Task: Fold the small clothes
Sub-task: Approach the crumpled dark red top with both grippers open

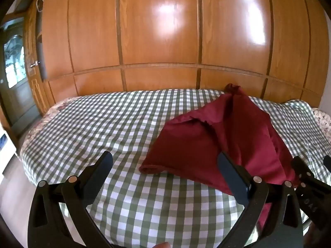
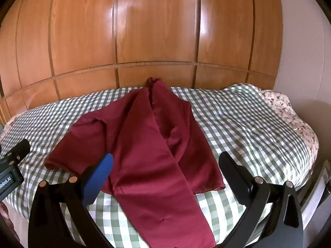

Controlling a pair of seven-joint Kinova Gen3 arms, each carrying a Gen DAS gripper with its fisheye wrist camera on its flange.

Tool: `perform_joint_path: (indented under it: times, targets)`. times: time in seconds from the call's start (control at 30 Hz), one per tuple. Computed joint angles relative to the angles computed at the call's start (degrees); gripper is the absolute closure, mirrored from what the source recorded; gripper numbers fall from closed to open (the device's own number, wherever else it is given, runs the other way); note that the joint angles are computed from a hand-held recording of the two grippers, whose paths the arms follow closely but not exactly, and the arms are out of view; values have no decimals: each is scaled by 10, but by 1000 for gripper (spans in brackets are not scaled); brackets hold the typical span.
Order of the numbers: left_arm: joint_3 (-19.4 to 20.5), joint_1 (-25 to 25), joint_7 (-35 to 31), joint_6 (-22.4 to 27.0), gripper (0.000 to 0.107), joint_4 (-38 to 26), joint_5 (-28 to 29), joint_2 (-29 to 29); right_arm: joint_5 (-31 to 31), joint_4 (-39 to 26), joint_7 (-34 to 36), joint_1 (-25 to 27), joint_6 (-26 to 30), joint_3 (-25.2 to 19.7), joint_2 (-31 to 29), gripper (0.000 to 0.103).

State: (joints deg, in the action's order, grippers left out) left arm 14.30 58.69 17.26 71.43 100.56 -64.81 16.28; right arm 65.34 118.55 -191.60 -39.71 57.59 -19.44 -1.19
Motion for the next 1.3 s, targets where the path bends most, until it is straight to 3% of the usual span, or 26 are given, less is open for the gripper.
perform_joint_path:
  times: [0.97,1.3]
  targets:
    - [-12,-25,6,-71,8,19,13,4,-47,22,60,49,-61,11,-21,2]
    - [-14,-27,14,-92,8,27,7,0,-70,39,89,67,-117,13,-35,2]
